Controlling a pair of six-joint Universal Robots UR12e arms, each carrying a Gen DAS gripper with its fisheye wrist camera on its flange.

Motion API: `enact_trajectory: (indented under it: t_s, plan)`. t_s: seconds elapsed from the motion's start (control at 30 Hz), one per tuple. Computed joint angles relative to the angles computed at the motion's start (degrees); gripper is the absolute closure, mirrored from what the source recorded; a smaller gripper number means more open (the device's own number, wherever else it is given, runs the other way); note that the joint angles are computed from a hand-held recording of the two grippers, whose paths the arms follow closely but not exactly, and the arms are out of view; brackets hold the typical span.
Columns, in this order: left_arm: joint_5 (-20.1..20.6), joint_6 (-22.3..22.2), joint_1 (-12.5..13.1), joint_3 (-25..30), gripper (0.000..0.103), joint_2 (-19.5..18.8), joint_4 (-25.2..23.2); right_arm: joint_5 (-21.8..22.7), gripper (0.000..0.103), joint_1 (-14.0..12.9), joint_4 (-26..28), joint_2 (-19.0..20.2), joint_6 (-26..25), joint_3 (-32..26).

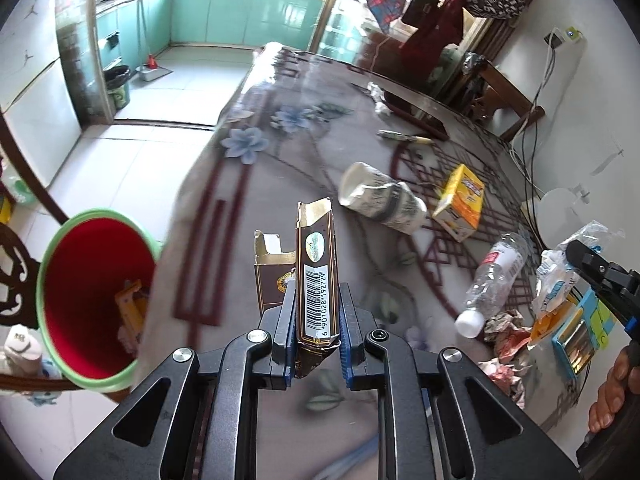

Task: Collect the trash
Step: 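Carry the brown carton over the red bin with the left gripper while the right gripper carries the plastic bag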

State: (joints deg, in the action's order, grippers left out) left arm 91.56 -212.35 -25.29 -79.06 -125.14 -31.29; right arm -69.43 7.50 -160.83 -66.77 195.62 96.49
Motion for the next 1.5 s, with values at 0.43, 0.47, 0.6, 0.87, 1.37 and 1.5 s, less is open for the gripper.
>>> enact_trajectory:
  t_s: [0.43, 0.47, 0.6, 0.87, 1.37, 1.5]
  plan:
    - [0.9, -1.0, 2.8, -6.0, 0.087, 3.3, 1.8, -0.2, 0.095, 3.7, 1.3, 2.0, 0.1, -3.2]
    - [1.0, -1.1, 3.0, -6.4, 0.087, 3.5, 1.9, -0.1, 0.095, 3.9, 1.4, 2.2, 0.0, -3.5]
    - [1.6, -1.7, 3.8, -8.4, 0.087, 4.6, 1.9, 0.4, 0.095, 5.1, 2.3, 3.1, -0.6, -4.7]
    - [3.1, -3.2, 5.4, -11.9, 0.087, 6.4, 1.2, 2.2, 0.095, 7.2, 4.0, 5.1, -2.0, -7.8]
    - [4.8, -5.2, 7.7, -14.6, 0.087, 7.7, 0.7, 7.5, 0.095, 11.4, 10.5, 11.9, -7.5, -17.9]
    - [4.7, -5.4, 8.4, -15.0, 0.087, 7.8, 0.1, 9.3, 0.095, 12.6, 14.0, 14.2, -10.2, -21.1]
